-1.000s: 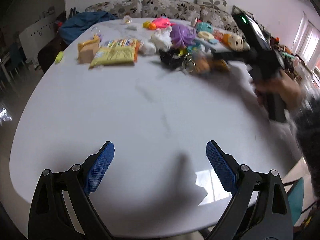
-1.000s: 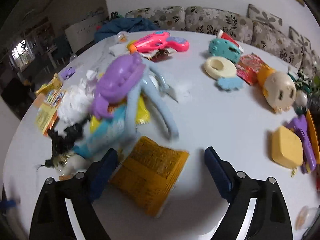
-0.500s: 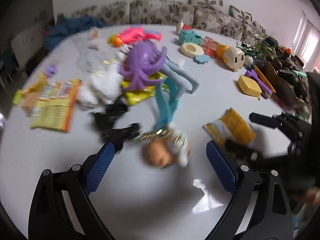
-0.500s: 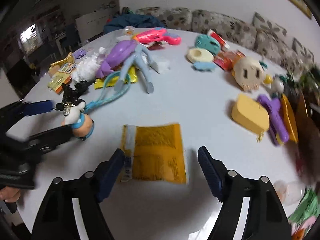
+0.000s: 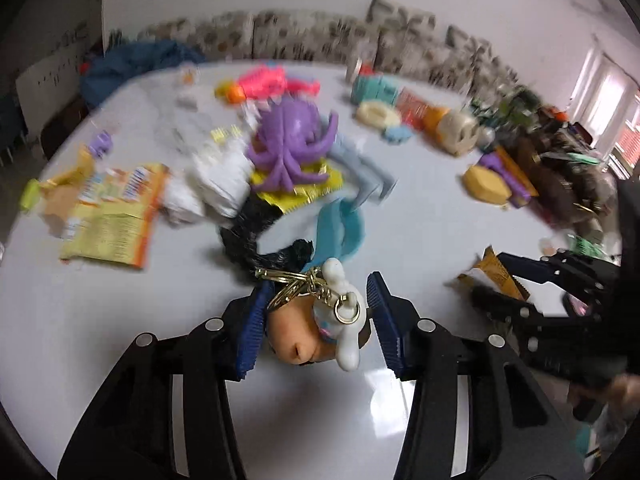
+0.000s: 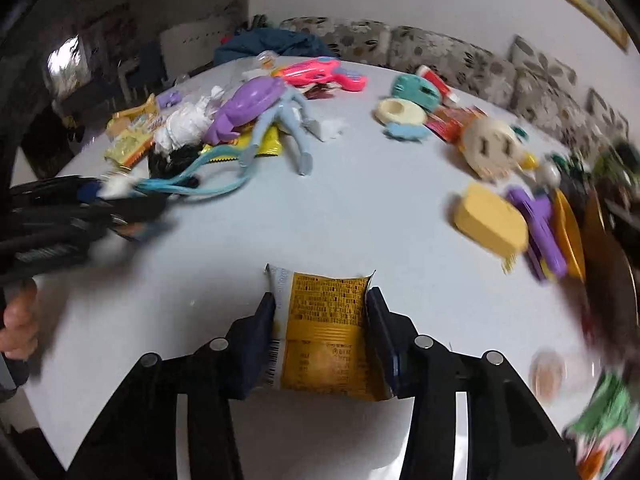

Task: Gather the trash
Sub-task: 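Grasp the yellow snack packet with the right tool while the left tool grasps the horse keychain doll, then carry the packet and keychain doll to the cardboard box and release them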

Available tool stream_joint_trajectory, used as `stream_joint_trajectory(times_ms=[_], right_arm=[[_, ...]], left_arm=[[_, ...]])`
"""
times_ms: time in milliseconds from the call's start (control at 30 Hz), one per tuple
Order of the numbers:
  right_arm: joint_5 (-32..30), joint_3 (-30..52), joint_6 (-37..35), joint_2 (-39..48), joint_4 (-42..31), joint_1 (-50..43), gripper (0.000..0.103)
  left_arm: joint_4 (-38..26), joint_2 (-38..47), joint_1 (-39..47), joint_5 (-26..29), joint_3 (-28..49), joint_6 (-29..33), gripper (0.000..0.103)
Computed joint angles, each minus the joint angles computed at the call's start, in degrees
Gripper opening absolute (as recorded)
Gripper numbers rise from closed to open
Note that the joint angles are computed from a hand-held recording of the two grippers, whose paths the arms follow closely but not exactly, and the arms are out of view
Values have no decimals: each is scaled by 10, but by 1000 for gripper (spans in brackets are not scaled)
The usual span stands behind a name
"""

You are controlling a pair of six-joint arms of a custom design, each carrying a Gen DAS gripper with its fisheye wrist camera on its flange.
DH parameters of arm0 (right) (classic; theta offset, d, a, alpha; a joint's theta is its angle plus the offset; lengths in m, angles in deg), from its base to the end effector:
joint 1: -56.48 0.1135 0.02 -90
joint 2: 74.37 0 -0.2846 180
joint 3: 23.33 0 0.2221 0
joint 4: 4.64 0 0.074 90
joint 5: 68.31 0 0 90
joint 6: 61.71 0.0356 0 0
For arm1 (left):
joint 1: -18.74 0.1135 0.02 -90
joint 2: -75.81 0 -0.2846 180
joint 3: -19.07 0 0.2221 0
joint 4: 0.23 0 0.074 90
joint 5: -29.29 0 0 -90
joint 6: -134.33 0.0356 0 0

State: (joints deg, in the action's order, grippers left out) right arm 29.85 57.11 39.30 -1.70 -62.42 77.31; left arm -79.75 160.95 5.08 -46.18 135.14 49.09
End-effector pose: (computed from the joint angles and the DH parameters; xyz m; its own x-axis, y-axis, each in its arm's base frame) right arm 0.2125 0.0755 0.3315 -0.7538 -0.0845 -0.6516 -0.1251 0.9920 0.0160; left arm 0.2487 -0.0696 0.4299 -0.6939 0.2513 -0.6748 0.4490 0.8836 -0.1326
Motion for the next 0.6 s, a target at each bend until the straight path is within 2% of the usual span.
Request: stream_joint_trajectory(times_ms=[100,167,300,367,500,600], right_arm=[[-36,-15,42,-66,-13,-7,46],[-44,-15,72,-104,-25,7,46],[14,4,154,-161,-65,111,46],[74,12,193,-164,-88,185,46],[157,0,294,-165,-120,313,46],[203,15,343,-161,-144,379,46]], left_arm=[[-19,-67,55,58,-17,49,48],[-62,-103,127,131,-13,96,48],[-146,-147,257,241,4,202,48],[-162,-169,296,260,-3,249,48],[-181,-184,314,255,-20,280,47],[-204,-145,300,258,75,261,47]])
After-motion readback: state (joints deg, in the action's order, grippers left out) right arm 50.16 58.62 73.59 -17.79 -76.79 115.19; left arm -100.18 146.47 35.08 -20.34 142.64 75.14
